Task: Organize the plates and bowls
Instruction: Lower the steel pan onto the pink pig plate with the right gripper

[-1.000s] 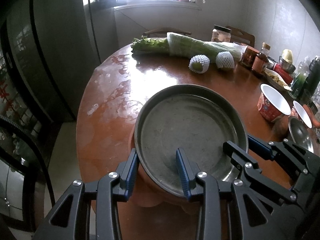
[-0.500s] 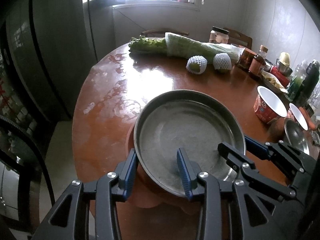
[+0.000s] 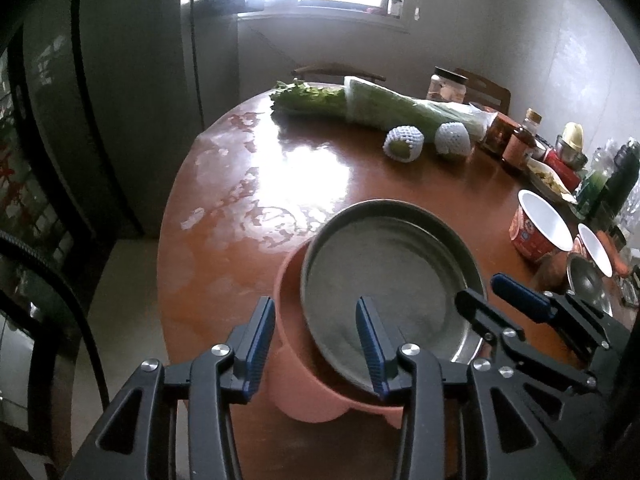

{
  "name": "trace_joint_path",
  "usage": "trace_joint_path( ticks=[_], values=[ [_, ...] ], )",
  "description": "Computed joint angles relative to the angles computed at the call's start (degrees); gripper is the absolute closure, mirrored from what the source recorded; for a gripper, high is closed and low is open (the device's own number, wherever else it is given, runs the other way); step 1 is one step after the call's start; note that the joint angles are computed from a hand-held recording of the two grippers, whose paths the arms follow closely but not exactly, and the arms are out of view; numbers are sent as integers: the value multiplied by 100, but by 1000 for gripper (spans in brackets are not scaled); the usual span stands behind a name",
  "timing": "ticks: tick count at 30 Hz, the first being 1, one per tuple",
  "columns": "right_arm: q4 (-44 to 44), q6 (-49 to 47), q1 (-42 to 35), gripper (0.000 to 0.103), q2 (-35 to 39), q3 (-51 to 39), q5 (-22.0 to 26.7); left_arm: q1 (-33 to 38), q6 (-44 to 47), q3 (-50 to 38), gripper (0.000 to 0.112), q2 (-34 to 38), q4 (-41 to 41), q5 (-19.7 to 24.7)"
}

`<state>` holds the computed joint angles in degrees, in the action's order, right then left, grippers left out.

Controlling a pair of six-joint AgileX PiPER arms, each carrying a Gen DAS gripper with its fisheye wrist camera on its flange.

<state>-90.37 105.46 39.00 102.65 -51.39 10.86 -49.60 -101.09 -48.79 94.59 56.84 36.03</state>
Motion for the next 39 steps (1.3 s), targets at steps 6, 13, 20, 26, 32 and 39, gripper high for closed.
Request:
trace_joint_path(
  ticks=[6,13,20,26,32,39],
  values=[
    [-273,307,-63,59,-145,100,-25,131,-131,221,70,-192,46,-60],
    [-593,686,-157,54,-368,273,-59,268,-188,407,68,-285,42,-226],
    [-574,665,-301,51,-468,424,-278,682,101,434,66,-93,-183,-1056],
    [278,-206,-372,51,-279,358,-617,801,335,331,66,197,-478,-1445],
    [736,-680,-446,51,-143,318,-755,795,468,188,65,366,-611,-1535],
    [-111,140,-567,51,-73,324,-833,838,580,-29,66,550,-676,-1632]
  ],
)
